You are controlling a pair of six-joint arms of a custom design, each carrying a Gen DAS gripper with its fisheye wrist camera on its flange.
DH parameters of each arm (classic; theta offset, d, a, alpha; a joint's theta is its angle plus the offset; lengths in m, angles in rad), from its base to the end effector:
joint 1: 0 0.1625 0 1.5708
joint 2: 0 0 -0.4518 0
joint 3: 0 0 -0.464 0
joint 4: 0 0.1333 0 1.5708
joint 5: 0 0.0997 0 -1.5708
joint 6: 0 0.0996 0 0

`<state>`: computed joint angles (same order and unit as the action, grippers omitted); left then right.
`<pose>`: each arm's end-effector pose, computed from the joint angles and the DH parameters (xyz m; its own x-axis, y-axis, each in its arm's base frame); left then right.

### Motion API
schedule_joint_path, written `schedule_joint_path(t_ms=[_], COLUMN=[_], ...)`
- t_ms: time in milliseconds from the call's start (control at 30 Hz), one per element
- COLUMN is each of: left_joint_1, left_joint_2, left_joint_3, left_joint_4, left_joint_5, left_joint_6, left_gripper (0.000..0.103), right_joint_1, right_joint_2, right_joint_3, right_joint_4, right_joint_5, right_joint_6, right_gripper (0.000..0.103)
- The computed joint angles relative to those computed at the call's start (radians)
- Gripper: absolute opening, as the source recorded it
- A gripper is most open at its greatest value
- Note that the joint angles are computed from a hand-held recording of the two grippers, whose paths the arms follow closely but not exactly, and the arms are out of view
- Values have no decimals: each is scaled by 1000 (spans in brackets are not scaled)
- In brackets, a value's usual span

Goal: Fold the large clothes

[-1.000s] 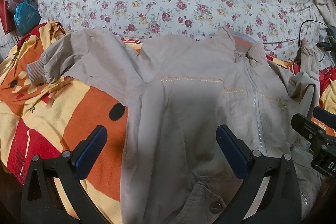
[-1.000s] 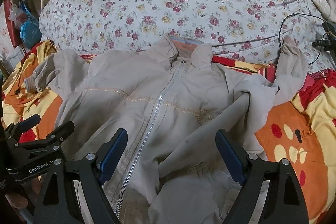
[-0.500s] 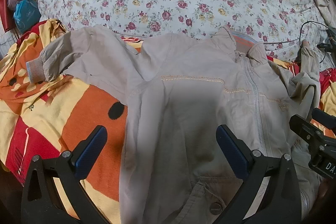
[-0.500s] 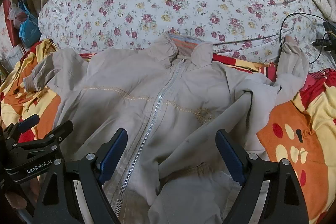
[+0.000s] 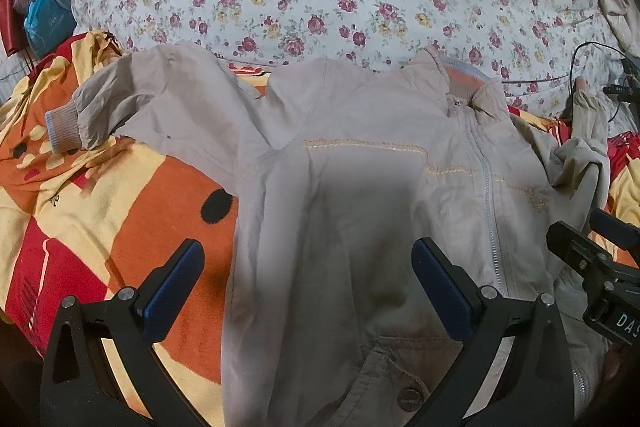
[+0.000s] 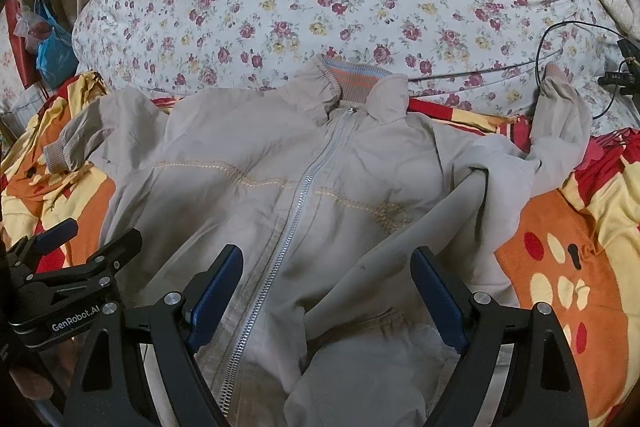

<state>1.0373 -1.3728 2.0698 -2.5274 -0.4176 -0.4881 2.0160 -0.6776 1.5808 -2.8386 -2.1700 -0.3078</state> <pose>-0.0872 -0.5888 0.2942 -0.6443 -0.3865 -0.6599 0.2144 0.7370 -0.6410 0.3976 -0.6543 0.0401 -0.6709 -0.4214 0.6102 -0.6355 0.7508 -0.1802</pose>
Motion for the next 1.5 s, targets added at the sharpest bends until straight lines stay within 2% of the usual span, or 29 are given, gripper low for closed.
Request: schedule_joint_path(t_ms=[1500], left_joint_1=[10], left_joint_2=[-5], left_joint_3=[-4], left_joint_4=[27], left_joint_5=[11], left_joint_6=[-23], left_gripper=[103], right_joint_1=[2], right_joint_2=[11], right_joint_3=[-3], right_joint_4=[13], right_joint_5=[-3], right_joint_6=[3], right_gripper=[87])
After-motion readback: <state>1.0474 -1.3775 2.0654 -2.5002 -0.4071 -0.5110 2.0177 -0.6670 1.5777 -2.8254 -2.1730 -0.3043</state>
